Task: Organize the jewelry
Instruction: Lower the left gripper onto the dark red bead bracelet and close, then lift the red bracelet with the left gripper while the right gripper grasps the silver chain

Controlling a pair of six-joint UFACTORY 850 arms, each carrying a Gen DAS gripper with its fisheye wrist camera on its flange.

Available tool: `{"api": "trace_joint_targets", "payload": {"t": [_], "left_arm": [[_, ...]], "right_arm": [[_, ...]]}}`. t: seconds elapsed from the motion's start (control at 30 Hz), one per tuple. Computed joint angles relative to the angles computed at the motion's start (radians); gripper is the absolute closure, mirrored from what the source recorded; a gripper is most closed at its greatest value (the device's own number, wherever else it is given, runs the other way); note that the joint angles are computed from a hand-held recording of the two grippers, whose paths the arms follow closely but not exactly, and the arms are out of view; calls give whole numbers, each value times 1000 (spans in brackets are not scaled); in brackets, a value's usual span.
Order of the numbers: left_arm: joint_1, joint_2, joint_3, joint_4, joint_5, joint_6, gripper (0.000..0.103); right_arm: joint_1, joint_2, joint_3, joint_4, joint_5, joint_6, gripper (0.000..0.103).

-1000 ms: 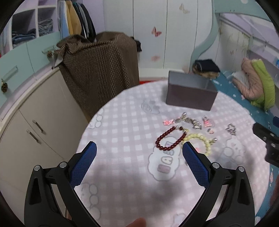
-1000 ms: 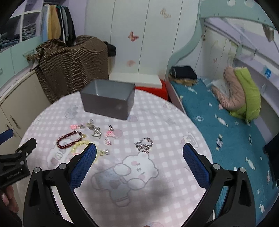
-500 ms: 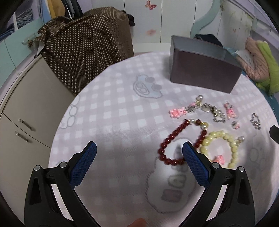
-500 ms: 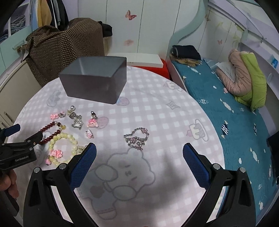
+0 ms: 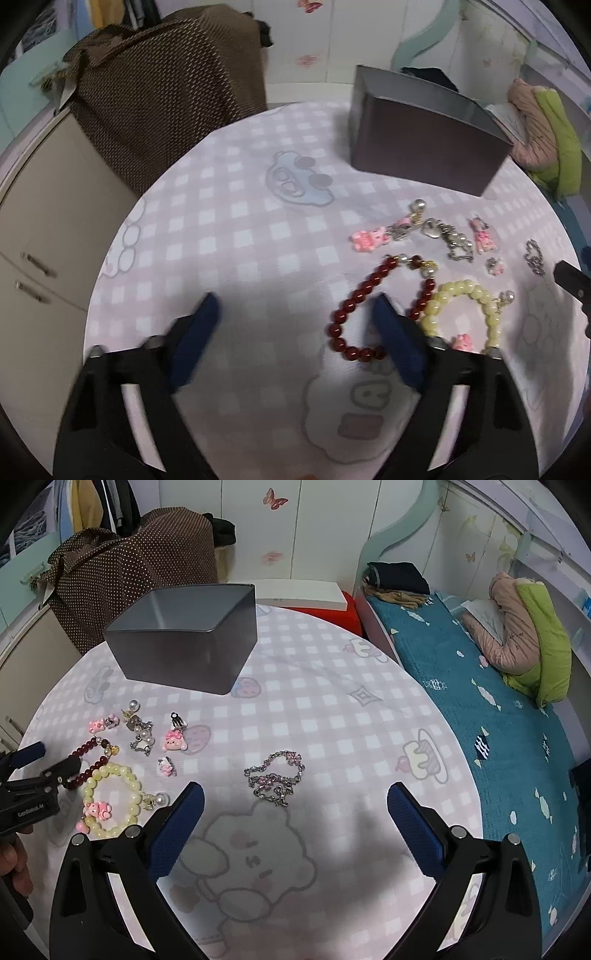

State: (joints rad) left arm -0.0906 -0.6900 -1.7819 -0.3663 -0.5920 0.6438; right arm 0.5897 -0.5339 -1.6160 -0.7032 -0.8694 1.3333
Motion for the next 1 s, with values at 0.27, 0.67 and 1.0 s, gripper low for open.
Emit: {"api": "trace_joint_targets", "payload": {"t": [0.27, 0.67, 1.0], "left_arm": [[-10, -9, -27, -98, -75, 130, 96], [18, 66, 54, -278, -60, 267, 95], [22, 96, 72, -329, -45, 319, 95]], "right_arm": [[-5, -5, -5, 3, 5, -18, 7], [-32, -32, 0, 48, 33, -58, 18], [-45, -6, 40, 66, 140, -75, 95]]}}
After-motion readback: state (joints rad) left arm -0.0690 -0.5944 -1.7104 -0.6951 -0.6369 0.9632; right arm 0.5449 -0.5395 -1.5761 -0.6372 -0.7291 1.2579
